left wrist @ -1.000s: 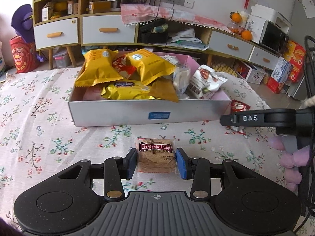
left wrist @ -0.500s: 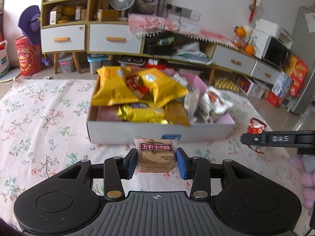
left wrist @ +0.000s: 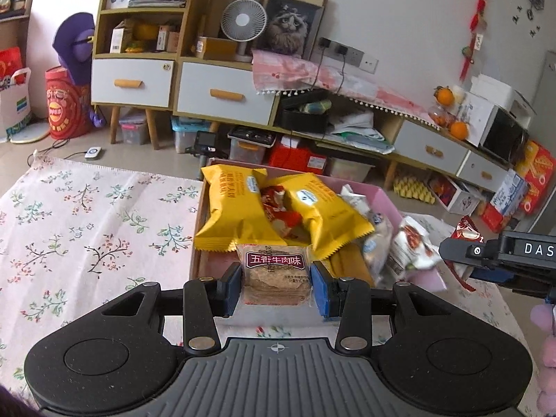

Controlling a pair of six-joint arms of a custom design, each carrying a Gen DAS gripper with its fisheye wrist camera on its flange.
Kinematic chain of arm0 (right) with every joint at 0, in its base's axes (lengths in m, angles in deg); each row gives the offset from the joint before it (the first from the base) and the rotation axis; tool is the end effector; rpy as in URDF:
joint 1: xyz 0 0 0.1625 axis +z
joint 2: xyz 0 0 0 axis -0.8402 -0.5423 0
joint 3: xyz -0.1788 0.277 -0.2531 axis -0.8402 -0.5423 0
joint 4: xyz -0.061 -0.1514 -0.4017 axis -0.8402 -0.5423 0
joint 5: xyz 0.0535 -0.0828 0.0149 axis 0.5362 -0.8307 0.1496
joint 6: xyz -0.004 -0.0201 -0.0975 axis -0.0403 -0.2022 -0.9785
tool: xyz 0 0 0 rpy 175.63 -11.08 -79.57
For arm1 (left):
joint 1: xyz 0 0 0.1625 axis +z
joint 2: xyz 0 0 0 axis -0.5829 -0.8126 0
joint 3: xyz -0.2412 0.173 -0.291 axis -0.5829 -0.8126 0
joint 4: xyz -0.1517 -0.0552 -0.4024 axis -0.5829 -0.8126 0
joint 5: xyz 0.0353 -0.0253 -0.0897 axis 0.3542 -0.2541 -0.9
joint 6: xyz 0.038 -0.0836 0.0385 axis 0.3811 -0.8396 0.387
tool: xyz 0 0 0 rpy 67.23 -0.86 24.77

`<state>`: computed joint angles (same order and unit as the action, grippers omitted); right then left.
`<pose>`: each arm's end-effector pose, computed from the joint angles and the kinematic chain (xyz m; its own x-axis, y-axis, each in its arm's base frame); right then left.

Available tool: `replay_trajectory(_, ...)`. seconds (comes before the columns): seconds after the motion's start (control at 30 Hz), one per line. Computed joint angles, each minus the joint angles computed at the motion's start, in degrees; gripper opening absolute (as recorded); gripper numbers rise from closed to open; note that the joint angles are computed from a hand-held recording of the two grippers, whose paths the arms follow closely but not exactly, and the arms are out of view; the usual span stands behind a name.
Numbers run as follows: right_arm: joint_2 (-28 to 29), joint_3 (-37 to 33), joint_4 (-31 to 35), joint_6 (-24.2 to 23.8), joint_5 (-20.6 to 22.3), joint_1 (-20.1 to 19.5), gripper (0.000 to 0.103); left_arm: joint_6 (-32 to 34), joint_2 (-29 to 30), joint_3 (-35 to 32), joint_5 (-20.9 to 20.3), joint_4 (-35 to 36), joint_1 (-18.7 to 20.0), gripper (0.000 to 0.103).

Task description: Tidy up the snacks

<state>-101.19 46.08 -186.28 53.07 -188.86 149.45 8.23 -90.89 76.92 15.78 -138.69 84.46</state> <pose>0.1278 -0.5914 0.2499 -0.9266 0.0361 0.3744 -0.2683 0.6343 -0.7251 -0.2405 -0.5805 0.0969 -0.8486 0.1356 -0.5113 0.4777 0.6115 -0.6307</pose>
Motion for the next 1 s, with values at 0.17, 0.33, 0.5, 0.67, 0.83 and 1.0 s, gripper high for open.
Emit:
replay_trajectory(0.17, 2.93, -1.67, -1.68, -1.44, 0.02, 0.21, 0.035, 4.01, 1.54, -1.15, -0.14, -1.09, 0.93, 0.039)
replay_trajectory(0.33, 5.01, -2.48, -3.15, -5.41, -2.47, 0.31, 0.035, 8.29, 3.04, -2.07, 0.71, -2.87, 1.07, 0.039)
replay_trajectory(0.5, 6.04, -3.00, -3.95, -6.39, -3.51, 0.07, 0.034, 8.31, 3.68, -2.66, 0.67, -3.65, 1.77, 0.041)
replay_trajectory(0.67, 5.83, -2.63, -4.53, -6.17, -1.95, -0.21, 0.044, 8.42, 3.70, -2.54, 0.24, -4.44, 1.91, 0.058)
replay_trajectory(0.83, 3.85, -1.79, -3.93, -4.75, -0.55, -0.03, 0.061, 7.22, 1.68, -1.49, -0.23, -1.94, 1.20, 0.083)
replay_trajectory(1.0, 1.30, 0.41, -4.18, -3.19, -3.38, 1.54, 0.076, 3.34, -2.56, 1.40, 2.05, 2.59, -0.77, 0.096)
